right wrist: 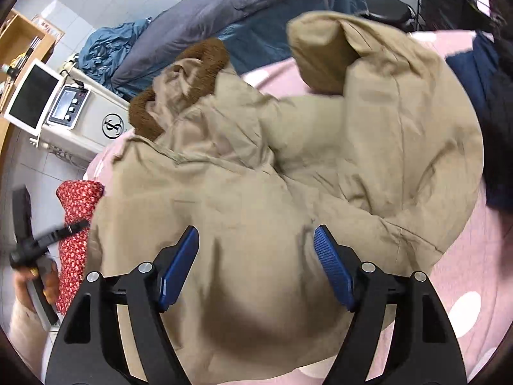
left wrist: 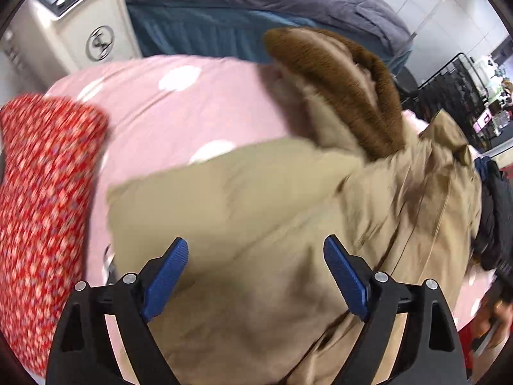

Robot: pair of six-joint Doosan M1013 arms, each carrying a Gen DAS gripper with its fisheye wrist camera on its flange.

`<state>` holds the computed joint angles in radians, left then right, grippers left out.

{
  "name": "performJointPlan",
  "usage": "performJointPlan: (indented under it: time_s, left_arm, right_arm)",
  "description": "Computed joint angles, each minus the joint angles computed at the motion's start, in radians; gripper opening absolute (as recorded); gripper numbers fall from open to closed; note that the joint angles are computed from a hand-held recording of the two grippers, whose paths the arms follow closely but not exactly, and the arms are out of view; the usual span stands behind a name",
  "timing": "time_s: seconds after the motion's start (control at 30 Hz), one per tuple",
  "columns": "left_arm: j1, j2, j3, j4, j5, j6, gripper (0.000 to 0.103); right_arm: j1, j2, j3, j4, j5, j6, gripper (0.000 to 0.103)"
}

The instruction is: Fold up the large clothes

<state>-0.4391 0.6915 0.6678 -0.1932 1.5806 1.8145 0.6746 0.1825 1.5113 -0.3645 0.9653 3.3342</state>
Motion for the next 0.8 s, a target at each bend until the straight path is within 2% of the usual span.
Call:
performJointPlan:
  time_s: [0.07,0.17,0.23,0.3,0.33,0.37,0.47,0.53,0.57,0.6,0.63,0.67,0.73,0.8]
  left_arm:
    - [0.012,-0.036,0.059,0.019,-0.016,0.030,0.084]
    - [0.027,-0.088,0.141,0.060,-0.047,0.059,0.084]
    - [0.045,-0.116,0.183,0.074,-0.051,0.056,0.084]
    - [0.067,-0.138,0.216,0.072,-0.043,0.036,0.084]
    - [0.078,-0.150,0.236,0.073,-0.045,0.026,0.084]
    - [0.088,-0.162,0.258,0.078,-0.046,0.017,0.086]
    - [0.107,-0.184,0.312,0.094,-0.029,-0.007,0.087]
    - [0.114,-0.197,0.347,0.101,-0.017,-0.011,0.087]
    - [0.114,-0.208,0.371,0.114,-0.025,-0.010,0.087]
    - [0.115,-0.217,0.391,0.120,-0.038,-0.008,0.087]
    - [0.117,-0.226,0.411,0.122,-0.048,-0.006,0.087]
    - [0.122,-0.230,0.424,0.117,-0.048,-0.007,0.086]
    - [0.131,-0.232,0.436,0.096,-0.036,-0.015,0.082]
    - [0.142,-0.230,0.439,0.064,-0.017,-0.008,0.078]
  right_arm:
    - [-0.009,0.010,-0.030,-0.014,0.004,-0.036,0.074]
    - [-0.037,0.048,-0.109,0.004,0.036,-0.173,0.075]
    - [-0.054,0.075,-0.164,0.017,0.026,-0.256,0.075]
    - [-0.072,0.109,-0.222,0.060,-0.008,-0.355,0.080]
    - [-0.078,0.137,-0.268,0.097,0.015,-0.421,0.082]
    - [-0.083,0.167,-0.320,0.122,0.072,-0.472,0.082]
    - [-0.082,0.326,-0.554,0.151,0.405,-0.598,0.082]
    - [-0.085,0.386,-0.623,0.191,0.539,-0.601,0.082]
    - [-0.081,0.393,-0.622,0.201,0.546,-0.590,0.074]
    - [-0.070,0.389,-0.600,0.190,0.529,-0.577,0.061]
    - [-0.057,0.390,-0.591,0.173,0.551,-0.569,0.040]
    - [-0.043,0.381,-0.569,0.154,0.550,-0.557,0.026]
    - [-0.018,0.352,-0.519,0.121,0.524,-0.537,0.017]
    - [0.007,0.309,-0.454,0.101,0.518,-0.492,0.015]
